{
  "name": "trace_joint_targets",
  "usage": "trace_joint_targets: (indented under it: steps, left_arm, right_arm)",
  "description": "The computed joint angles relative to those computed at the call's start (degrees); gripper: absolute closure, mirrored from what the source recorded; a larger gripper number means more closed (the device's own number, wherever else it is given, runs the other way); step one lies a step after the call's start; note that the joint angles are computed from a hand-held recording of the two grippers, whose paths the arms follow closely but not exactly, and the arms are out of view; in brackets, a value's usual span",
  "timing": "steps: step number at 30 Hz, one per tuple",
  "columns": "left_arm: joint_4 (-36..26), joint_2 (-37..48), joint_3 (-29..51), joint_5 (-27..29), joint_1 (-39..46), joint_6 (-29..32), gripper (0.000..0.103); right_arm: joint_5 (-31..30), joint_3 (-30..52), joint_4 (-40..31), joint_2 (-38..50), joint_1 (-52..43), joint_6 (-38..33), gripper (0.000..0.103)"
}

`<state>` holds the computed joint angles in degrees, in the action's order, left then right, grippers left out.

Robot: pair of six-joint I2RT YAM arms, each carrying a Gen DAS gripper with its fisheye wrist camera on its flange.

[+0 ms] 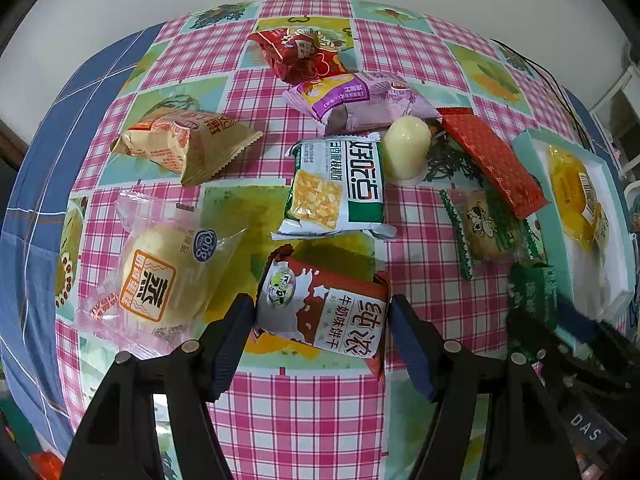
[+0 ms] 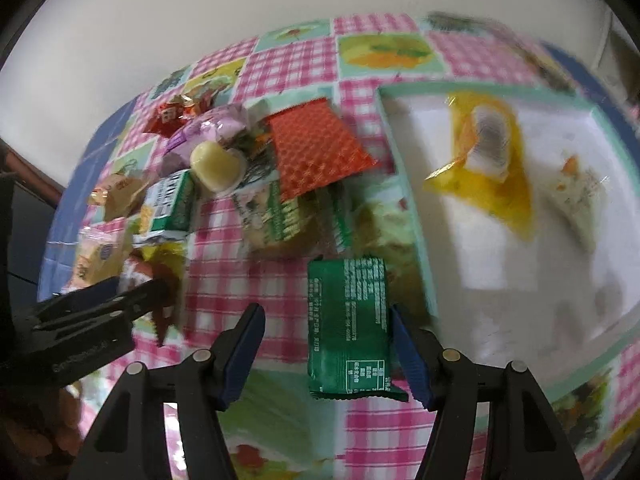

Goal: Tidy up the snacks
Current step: 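Grasp the green packet with the right gripper while the left grasps the red-and-white packet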

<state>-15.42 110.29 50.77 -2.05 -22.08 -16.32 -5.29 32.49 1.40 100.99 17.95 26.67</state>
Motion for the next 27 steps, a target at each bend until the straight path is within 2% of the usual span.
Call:
trace_joint_targets:
  steps: [3,6,16,20,24,27]
  left_arm:
    - [0.15,0.05,-0.06,0.26,0.17,-0.12,0.033]
    - [0.17,0.07,-0.06,0.4,0.32,-0.26,0.033]
    - [0.21,0.72,0.2,-0.24,0.26,-0.05,0.032]
    - [0.27,1.43,0.55,-0.9,-0.12,-0.07,0.032]
    - [0.29,1.69,0.73,-1.15,-0.41,-0.38,0.032]
    - [0.35,1.76,0.73,-1.19,-0.63,-0.61,0.032]
  right_arm:
    - [-2.45,-0.13,1.32,1.69,-0.86,0.53,0.036]
    - [-1.9,-0.42,2.02,1.72,-1.05,0.93,0.036]
    - [11.86,5.09,-4.65,5.88,7.59,-1.99,0.035]
    - [12.04,4.72,-3.9,5.88,8.07,-1.15,0.033]
    - [11.21,5.35,-4.06,6.98,9.79,-2.52,0.013]
    - [11.4,6.18,-4.73,7.84,11.47,-0.93,0.008]
